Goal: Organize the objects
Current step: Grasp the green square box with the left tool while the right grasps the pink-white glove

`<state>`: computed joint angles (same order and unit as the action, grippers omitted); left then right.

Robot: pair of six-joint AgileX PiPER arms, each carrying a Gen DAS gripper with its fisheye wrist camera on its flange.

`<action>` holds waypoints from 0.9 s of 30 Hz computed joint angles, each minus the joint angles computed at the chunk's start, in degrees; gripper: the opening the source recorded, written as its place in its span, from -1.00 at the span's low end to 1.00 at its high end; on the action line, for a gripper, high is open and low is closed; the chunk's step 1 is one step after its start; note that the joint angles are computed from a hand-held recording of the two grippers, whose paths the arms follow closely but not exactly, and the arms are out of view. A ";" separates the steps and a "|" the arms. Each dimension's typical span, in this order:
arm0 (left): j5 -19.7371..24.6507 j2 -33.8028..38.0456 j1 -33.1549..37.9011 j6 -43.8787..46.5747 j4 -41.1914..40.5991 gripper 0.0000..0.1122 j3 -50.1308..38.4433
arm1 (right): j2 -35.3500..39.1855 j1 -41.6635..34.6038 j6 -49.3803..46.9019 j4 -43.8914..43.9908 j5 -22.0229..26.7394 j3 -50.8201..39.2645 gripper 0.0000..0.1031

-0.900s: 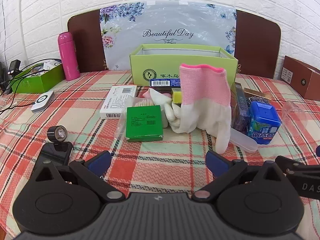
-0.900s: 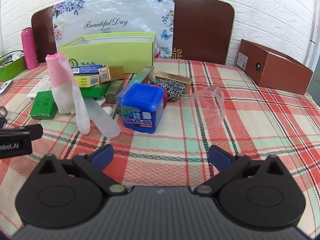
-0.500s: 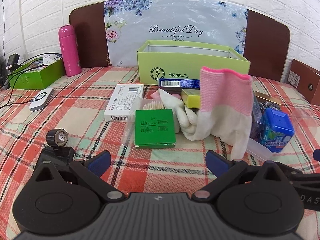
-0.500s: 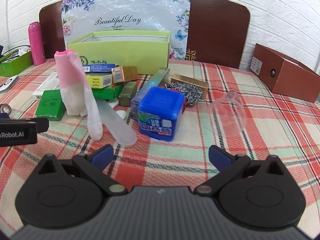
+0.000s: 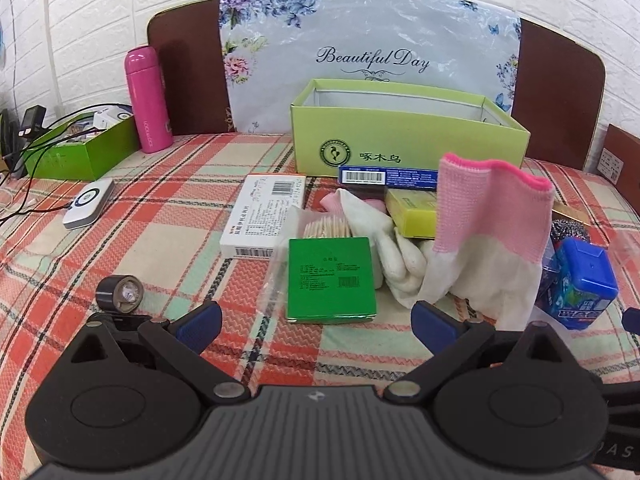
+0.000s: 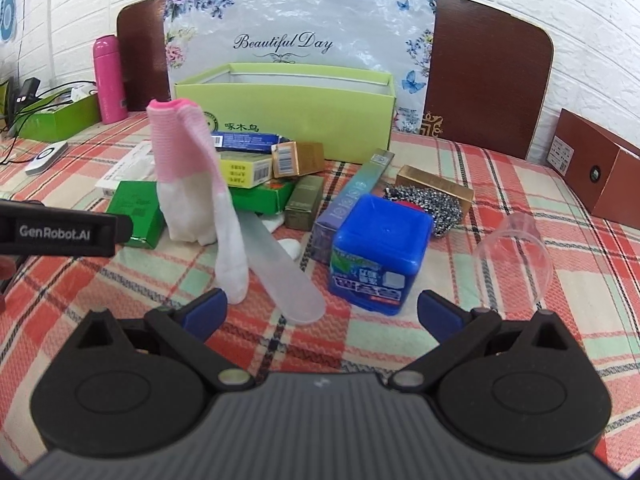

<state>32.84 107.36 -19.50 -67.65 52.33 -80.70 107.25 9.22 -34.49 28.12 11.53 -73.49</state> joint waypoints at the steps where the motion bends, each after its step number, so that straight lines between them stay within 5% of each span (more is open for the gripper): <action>1: 0.24 0.51 -0.05 0.42 -0.21 0.84 -0.71 | 0.12 -0.42 -2.24 2.56 0.08 -0.10 1.00; 9: 1.81 3.32 0.75 4.25 -2.65 0.84 -5.02 | 1.69 -1.07 -15.13 15.17 0.55 -1.06 1.00; 16: 2.77 6.69 2.08 9.21 -6.39 0.84 -10.21 | 4.41 -0.50 -15.06 14.48 1.13 -4.03 1.00; 21: 2.50 9.78 3.20 12.90 -9.12 0.84 -14.33 | 7.56 -1.58 -21.64 21.54 4.62 -7.51 1.00; 27: 2.30 14.01 6.80 22.36 -24.06 0.84 -18.49 | 11.61 -2.12 -18.35 17.53 11.38 -13.85 1.00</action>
